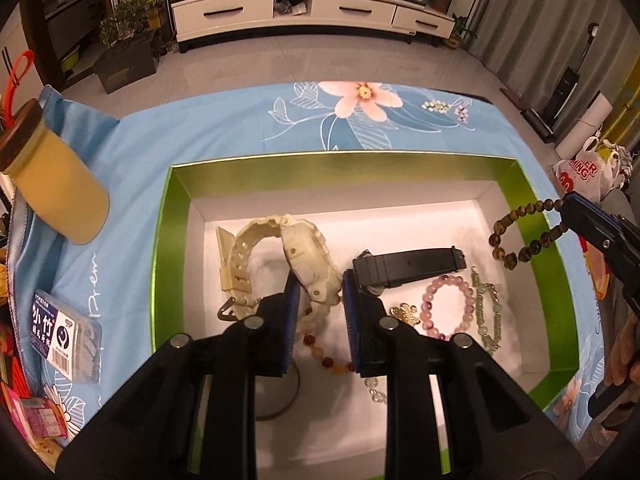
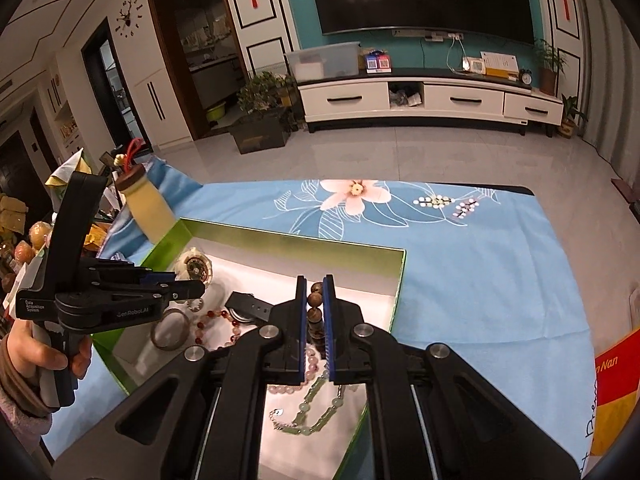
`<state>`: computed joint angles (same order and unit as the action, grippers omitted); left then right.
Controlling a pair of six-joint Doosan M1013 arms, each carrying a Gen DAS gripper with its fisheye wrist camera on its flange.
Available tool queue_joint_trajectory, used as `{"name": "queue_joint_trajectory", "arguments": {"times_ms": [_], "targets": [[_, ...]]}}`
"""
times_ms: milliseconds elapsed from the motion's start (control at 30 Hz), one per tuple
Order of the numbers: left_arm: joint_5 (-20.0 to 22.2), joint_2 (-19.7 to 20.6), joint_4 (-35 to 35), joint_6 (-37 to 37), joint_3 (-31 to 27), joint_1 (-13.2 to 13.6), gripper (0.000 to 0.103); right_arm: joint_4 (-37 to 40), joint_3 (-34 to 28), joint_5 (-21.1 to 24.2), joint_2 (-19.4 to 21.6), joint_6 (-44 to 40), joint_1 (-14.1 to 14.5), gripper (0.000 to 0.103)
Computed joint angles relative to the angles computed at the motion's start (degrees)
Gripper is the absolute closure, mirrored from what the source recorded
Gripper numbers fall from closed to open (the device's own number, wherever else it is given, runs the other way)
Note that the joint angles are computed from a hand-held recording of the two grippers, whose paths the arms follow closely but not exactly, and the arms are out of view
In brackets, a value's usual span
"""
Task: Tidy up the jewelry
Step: 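Carry the bead bracelet and white watch into the green box and open both tools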
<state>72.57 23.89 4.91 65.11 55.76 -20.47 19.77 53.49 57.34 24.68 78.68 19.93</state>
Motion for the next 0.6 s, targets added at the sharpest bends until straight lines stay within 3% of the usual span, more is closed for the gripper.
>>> {"name": "queue_joint_trajectory", "arguments": {"times_ms": [600], "targets": [[2.77, 1.58, 1.14, 0.32, -1.74, -0.11, 0.082, -2.82, -2.76, 3.57, 2.16, 0.83, 0.58, 0.096]]}}
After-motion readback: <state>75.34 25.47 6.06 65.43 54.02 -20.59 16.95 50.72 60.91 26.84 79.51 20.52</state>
